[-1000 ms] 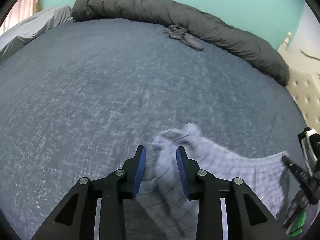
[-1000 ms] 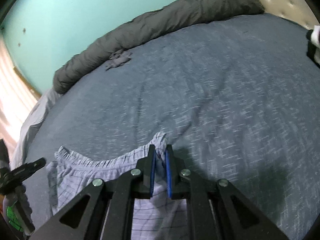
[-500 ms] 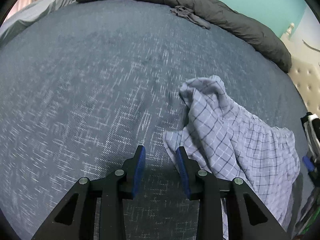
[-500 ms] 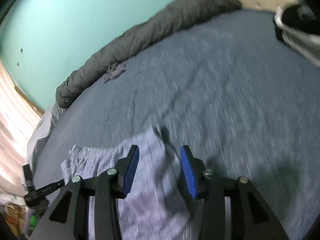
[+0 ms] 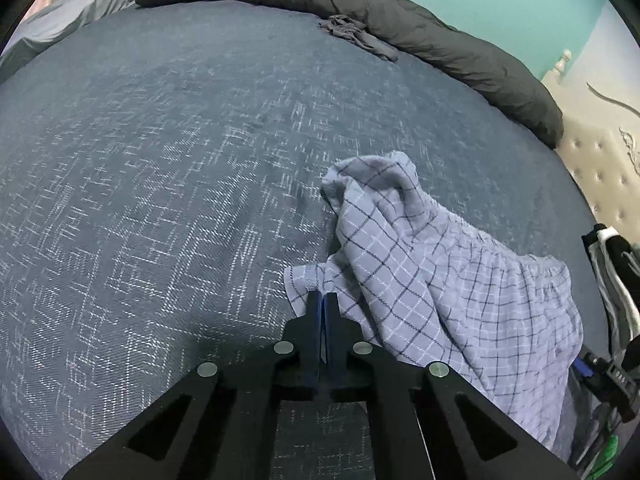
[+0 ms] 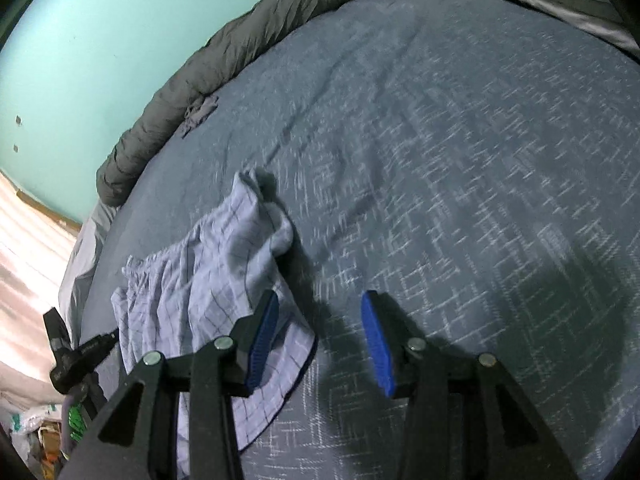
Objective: Fold clothes
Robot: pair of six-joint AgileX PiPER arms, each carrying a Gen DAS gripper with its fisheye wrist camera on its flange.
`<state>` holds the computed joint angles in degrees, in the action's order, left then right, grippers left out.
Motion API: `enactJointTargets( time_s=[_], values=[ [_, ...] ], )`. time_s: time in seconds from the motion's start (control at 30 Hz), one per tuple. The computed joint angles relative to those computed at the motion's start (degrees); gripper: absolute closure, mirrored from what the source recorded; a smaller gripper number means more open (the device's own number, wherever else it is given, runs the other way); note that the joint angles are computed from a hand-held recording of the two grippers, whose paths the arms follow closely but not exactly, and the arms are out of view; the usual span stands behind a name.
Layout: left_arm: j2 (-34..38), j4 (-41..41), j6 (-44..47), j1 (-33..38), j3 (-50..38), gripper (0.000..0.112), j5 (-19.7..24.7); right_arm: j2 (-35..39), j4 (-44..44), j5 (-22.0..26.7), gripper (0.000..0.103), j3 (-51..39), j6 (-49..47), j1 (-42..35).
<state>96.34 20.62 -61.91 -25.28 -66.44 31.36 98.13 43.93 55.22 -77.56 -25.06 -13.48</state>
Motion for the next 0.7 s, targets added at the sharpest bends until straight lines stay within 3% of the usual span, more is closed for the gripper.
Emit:
enactJointTargets(
  time_s=[0.23,0.43,0.63,0.7],
  values=[
    [-4.8,4.6,-5.0,-0.8,2.7,0.111,1.9,1.3,0.6,-0.7,0.06,-0.2,-1.2,2.4],
    [-12.9,9.1,-11.6,-4.0,7.8,0.111,6.2,1.0,3.5,-0.4,0.097,0.4,-4.1,3.5],
    [-20.5,13.8,-18.2,-10.6,10.3,0.111,15.8,-3.8,7.3,-1.4,0.1,3.2,-5.8,2.3],
    [-22.4,14.5,-20.4,-12.3,11.6,0.111,17.2,-5.7,8.1,-0.9,0.1,3.9,-6.0,1.2]
  ],
)
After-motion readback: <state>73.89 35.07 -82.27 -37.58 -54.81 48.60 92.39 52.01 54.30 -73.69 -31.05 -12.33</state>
